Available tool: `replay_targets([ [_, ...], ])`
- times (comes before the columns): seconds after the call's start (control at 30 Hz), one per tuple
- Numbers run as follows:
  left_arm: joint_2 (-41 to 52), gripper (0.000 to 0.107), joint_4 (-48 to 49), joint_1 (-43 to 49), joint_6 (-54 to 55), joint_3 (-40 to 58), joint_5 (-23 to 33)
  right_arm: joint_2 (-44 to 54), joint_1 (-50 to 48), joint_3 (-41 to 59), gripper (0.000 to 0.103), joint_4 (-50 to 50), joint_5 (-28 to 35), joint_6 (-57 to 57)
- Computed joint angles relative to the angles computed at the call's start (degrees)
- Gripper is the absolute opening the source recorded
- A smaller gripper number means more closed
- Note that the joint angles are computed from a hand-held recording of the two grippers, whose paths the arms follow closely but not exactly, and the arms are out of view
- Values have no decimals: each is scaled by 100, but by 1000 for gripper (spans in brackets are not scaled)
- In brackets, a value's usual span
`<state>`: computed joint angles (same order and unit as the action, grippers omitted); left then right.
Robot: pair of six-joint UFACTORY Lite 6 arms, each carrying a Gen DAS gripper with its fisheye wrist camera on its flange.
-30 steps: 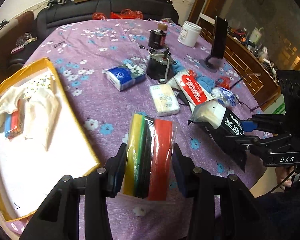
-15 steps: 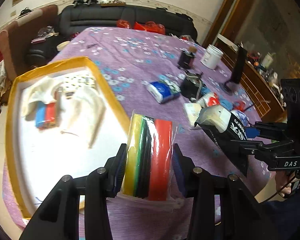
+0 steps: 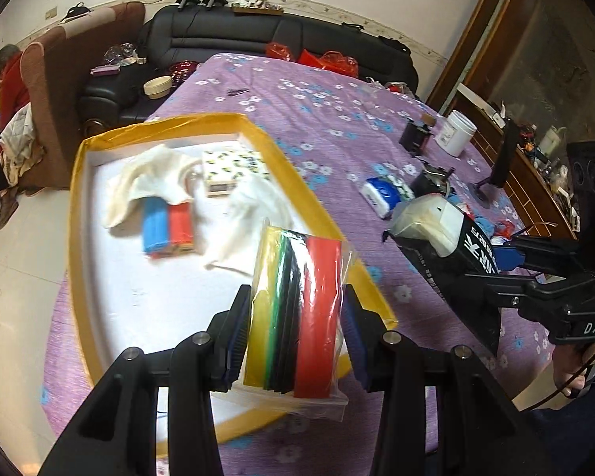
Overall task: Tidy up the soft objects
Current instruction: 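Lift both held items and carry them over the yellow-rimmed box, then lower the sponges and snack bag into the box and open both grippers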
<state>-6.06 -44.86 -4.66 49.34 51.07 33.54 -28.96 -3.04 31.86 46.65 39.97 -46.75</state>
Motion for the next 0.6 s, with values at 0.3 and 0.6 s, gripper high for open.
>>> replay_targets([
  [0.3,517,42,-178,869,715,247,185,1427,1515,819,50,-62,-1050,839],
  [0.6,1202,42,-444,1397,1203,588,374,2790,2175,1790,50,-451,-1497,1631],
])
